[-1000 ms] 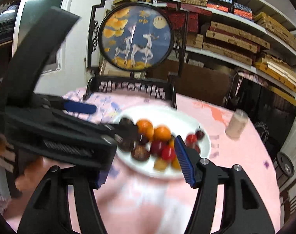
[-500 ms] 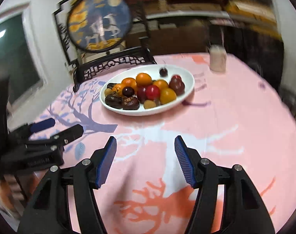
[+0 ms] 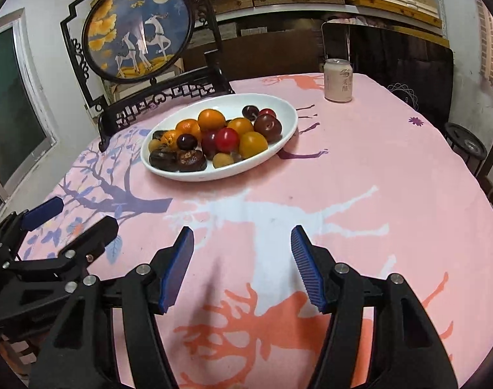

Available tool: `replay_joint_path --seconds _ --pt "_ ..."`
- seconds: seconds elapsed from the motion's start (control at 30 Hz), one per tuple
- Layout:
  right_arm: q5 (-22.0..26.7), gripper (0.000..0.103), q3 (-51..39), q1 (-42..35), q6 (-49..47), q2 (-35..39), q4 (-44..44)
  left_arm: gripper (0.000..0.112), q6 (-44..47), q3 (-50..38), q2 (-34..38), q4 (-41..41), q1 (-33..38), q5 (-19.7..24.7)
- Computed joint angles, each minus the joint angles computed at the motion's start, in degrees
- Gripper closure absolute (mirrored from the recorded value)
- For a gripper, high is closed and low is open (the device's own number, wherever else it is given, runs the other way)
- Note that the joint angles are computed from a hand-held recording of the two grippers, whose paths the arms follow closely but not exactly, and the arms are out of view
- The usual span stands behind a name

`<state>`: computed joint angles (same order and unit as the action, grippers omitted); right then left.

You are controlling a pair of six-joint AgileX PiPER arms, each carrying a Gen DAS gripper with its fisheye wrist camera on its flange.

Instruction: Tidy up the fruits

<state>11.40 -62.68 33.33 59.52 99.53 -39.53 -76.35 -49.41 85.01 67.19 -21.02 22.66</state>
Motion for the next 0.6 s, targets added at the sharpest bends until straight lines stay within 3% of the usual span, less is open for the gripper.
replay_joint_path --seconds 0.17,0.43,0.6 --pt "0.19 0.04 0.38 0.49 3.04 -0.34 -3.27 0.012 -4.6 0.65 -0.7 3.64 -0.83 2.45" --pt "0.8 0.04 -0.17 0.43 0.09 0.07 -0.44 0.012 -4.4 1.58 -1.41 3.71 0.19 -0.09" --pt "0.8 0.04 -0.29 0.37 -0.46 0.17 0.04 0.012 -6.75 1.13 -0.7 5.48 -0.63 2.2"
